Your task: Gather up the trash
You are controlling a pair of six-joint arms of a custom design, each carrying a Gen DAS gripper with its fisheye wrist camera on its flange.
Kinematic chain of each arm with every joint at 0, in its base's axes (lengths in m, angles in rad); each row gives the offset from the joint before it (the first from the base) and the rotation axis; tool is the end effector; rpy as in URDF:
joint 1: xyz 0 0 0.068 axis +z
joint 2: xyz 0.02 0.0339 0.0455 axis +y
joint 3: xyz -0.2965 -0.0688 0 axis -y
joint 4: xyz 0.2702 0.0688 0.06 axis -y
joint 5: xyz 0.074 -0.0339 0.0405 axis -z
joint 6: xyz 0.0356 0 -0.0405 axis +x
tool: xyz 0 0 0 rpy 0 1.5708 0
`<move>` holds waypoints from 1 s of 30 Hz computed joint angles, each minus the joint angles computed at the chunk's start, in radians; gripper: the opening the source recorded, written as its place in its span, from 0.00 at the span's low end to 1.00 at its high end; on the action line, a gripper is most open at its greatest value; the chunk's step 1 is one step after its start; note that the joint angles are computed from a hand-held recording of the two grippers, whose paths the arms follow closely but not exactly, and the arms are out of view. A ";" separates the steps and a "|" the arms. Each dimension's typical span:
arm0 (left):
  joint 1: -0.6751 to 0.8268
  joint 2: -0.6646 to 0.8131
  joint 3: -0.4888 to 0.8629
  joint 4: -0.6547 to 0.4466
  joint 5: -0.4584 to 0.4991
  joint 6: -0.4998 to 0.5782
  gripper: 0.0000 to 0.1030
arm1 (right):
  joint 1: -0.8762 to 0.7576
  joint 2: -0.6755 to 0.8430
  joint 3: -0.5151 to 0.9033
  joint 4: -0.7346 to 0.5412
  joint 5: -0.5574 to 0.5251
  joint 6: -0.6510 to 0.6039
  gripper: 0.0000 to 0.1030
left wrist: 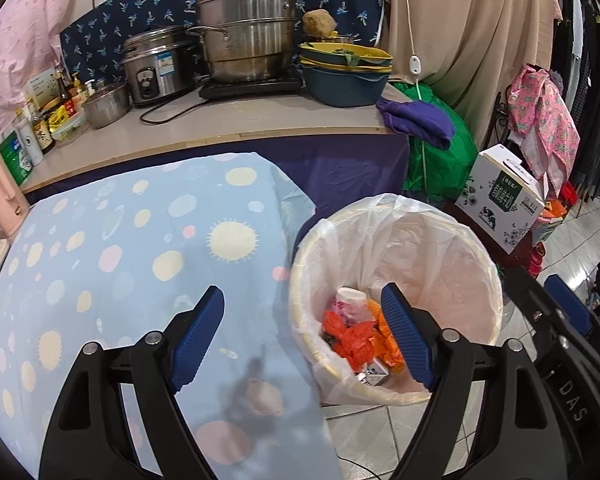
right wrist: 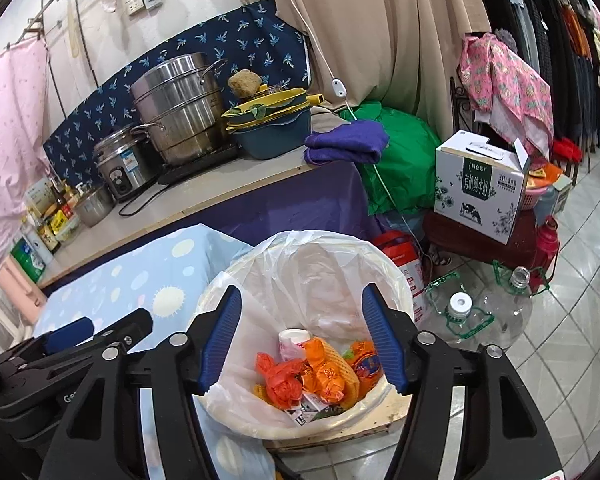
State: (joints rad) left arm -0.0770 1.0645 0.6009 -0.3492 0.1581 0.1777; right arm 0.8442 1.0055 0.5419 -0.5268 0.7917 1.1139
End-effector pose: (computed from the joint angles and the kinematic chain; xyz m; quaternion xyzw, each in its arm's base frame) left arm 0.2187 -0.0225 0.2264 0.1466 0.9149 -0.0547 0.3721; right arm 0.1412 0.1207 0.2139 0.2282 0.8612 0.0130 0.4539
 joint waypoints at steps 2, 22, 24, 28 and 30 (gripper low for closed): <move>0.024 -0.023 -0.010 -0.008 0.003 0.022 0.75 | 0.015 0.022 0.025 -0.036 0.005 0.010 0.61; 0.218 -0.110 -0.036 -0.101 0.044 0.136 0.91 | 0.152 0.169 0.162 -0.242 0.006 0.128 0.77; 0.225 -0.107 -0.039 -0.104 0.043 0.145 0.91 | 0.164 0.181 0.172 -0.254 0.009 0.137 0.81; 0.241 -0.105 -0.043 -0.115 0.042 0.158 0.91 | 0.183 0.202 0.186 -0.267 0.006 0.136 0.82; 0.245 -0.107 -0.045 -0.118 0.038 0.160 0.91 | 0.186 0.209 0.189 -0.267 0.002 0.132 0.82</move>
State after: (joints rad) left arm 0.1682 0.9578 0.5562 -0.4672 0.1963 0.3373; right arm 1.0304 1.2140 0.7305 -0.7938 0.7937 1.2458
